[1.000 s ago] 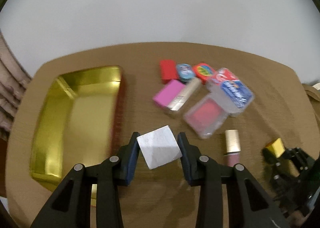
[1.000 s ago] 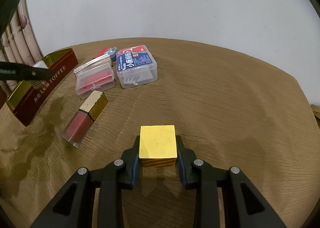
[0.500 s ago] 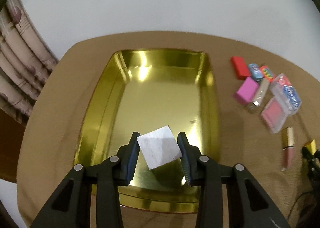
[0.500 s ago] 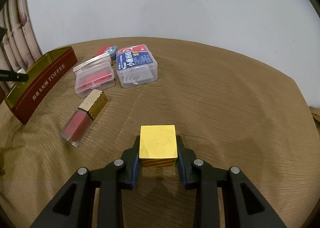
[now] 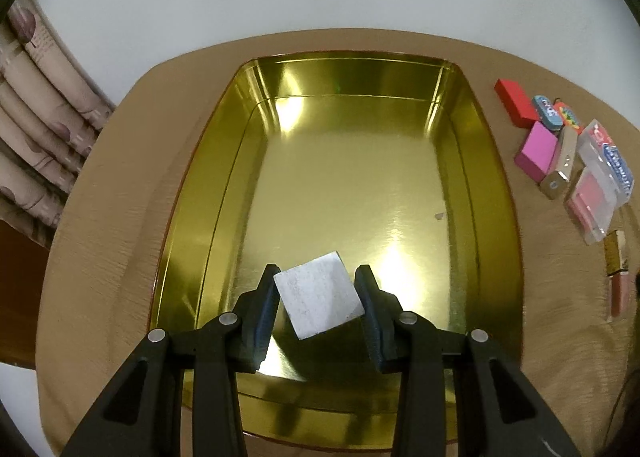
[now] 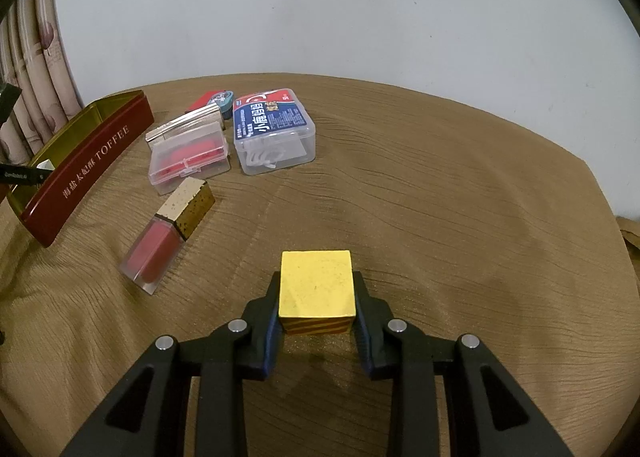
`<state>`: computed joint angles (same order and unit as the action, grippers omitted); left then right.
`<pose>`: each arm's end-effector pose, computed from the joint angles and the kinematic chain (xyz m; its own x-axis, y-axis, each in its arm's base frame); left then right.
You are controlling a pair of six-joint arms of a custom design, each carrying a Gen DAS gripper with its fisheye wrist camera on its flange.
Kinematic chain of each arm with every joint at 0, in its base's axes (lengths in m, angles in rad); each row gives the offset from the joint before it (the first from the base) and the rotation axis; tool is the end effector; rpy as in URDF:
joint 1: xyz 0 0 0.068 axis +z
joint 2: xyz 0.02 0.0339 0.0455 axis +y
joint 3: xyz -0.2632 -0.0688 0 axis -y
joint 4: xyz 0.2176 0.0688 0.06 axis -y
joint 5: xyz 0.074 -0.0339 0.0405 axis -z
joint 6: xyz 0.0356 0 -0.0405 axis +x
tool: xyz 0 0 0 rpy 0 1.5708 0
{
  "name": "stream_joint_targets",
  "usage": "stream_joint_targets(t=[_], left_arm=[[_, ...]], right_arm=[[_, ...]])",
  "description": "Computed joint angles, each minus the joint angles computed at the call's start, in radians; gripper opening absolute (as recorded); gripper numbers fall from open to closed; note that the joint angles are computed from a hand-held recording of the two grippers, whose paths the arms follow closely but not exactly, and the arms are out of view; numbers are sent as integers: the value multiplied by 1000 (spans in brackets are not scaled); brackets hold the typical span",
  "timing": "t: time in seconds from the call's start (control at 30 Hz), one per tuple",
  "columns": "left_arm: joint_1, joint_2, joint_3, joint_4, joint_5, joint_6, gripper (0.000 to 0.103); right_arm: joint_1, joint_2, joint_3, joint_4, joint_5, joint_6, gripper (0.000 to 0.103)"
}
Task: Organize rigid objects
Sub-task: 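Carry the white cube into the gold tin with left tool while right holds yellow cube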
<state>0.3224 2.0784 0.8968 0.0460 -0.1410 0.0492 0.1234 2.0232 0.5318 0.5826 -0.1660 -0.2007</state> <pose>0.3134 0.1100 0.0659 -0.8772 -0.2417 -0.4148 -0.3271 0.9333 0.1480 0.2763 0.0402 0.0520 -0.7228 -0.2878 -0.6283 -0.3738 0.9275 0.0052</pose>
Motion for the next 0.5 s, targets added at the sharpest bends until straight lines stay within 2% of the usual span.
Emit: stream_joint_targets(t=[0.33,0.5], left_arm=[[27,31,17,-2,17,7,37],[19,-10,-21,23,23,16,38]], right_arm=[[2,0,-1,2,5,-6,31],[5,6,4,3,10,-9,31]])
